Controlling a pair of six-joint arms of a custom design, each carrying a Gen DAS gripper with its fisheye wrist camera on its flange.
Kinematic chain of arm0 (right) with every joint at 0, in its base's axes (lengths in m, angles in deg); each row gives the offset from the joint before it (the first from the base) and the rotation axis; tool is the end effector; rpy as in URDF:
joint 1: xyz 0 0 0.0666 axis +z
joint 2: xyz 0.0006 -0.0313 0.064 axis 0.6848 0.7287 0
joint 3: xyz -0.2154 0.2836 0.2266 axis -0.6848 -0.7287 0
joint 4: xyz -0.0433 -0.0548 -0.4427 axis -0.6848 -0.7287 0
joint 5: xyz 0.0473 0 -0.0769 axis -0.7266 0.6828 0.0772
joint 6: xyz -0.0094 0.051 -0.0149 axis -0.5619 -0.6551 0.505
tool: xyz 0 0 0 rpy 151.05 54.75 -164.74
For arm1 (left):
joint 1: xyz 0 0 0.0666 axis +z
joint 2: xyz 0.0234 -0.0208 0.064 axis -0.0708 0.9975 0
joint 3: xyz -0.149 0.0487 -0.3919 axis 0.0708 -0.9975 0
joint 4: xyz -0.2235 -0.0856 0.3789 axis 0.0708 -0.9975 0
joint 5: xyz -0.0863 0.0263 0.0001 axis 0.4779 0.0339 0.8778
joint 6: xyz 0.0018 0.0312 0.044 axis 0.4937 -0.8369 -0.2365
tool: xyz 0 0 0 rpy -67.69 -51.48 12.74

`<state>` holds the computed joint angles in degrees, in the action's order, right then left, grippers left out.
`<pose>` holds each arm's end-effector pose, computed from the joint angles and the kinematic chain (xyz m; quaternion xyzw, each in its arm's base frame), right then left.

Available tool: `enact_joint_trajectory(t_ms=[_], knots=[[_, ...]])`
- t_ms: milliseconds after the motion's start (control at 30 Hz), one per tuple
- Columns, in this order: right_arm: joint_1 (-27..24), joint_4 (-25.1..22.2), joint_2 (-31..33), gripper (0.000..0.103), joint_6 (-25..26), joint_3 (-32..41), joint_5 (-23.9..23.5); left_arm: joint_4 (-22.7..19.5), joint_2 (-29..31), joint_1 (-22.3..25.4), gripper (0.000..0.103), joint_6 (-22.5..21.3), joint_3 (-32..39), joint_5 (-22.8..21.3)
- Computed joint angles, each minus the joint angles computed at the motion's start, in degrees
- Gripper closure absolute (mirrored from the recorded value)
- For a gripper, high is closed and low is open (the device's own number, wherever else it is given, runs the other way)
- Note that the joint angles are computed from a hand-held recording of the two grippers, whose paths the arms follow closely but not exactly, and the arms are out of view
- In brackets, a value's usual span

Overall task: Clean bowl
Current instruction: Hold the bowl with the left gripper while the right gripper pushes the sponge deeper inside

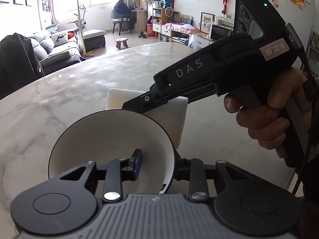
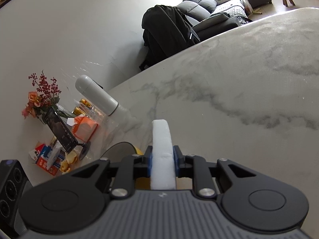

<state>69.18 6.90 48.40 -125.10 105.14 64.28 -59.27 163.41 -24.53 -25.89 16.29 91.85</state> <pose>0.3842 0.1833 0.2496 0.1924 0.8474 0.2714 0.4138 0.4681 -0.1951 0.2681 0.5119 0.7665 -0.2144 0.3232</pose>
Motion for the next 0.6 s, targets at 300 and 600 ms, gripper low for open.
enact_joint_trajectory(t_ms=[300,600], knots=[[0.8,-1.3,-1.1,0.080,2.7,1.1,2.4,-0.2,-0.5,-0.1,0.068,0.6,-0.3,-0.4],[0.1,-1.4,0.7,0.080,1.1,0.9,0.1,0.3,-0.2,-0.3,0.065,0.6,-0.4,-1.6]])
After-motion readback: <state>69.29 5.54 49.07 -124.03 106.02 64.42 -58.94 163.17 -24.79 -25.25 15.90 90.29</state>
